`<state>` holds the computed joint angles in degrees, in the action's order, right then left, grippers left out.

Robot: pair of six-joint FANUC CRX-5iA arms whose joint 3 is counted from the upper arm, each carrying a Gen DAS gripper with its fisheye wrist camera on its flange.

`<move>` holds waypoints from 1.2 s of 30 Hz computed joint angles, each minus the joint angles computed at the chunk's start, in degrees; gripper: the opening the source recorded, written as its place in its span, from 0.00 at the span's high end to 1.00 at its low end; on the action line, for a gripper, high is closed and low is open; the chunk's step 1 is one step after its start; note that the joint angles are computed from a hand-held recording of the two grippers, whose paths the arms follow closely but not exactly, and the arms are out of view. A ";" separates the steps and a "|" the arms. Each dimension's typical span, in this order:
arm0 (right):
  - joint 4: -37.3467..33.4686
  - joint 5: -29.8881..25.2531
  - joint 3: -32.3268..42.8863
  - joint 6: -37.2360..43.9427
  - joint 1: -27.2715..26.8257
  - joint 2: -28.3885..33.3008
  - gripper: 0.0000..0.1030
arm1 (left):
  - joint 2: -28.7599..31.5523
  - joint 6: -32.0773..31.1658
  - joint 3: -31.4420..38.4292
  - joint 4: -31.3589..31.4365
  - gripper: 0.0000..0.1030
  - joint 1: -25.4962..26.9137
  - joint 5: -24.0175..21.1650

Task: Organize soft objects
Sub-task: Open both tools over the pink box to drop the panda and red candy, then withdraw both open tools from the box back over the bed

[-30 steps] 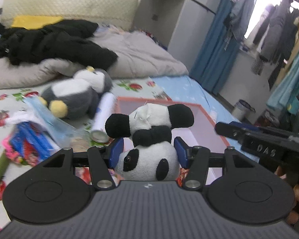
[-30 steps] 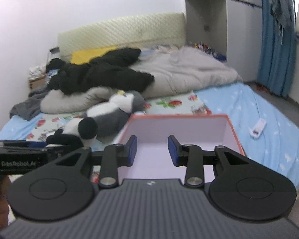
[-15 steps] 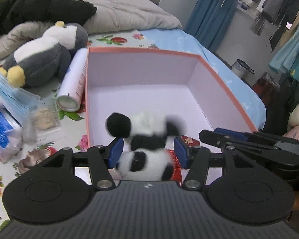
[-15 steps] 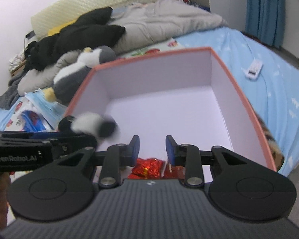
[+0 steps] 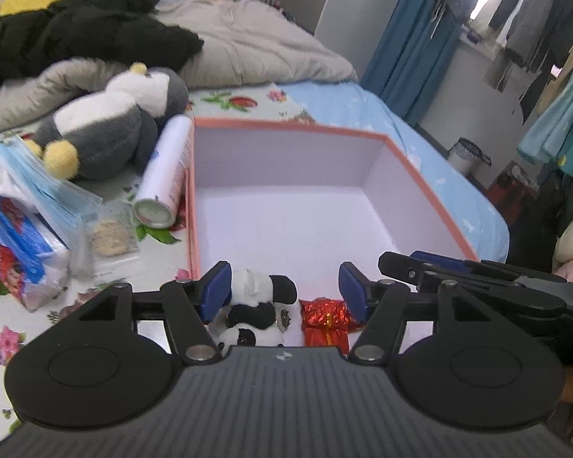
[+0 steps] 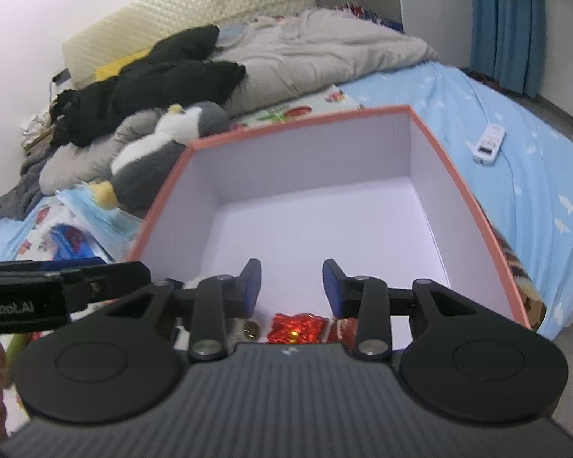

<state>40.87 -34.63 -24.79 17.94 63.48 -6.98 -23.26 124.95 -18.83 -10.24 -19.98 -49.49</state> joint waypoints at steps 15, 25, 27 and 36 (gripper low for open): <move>6.69 -0.14 -0.30 -3.33 6.51 -4.85 0.62 | -12.12 13.59 3.18 -14.47 0.34 -9.62 -11.47; 5.53 0.69 0.94 -0.92 10.57 -5.78 0.62 | -13.14 28.90 8.59 -33.95 0.34 -30.49 -29.79; 4.21 0.78 1.05 0.19 11.58 -6.14 0.62 | -13.39 31.06 8.82 -36.06 0.34 -33.59 -32.54; -0.09 -2.25 2.03 1.18 16.25 -4.89 0.62 | -16.69 40.95 5.98 -40.03 0.34 -44.14 -43.52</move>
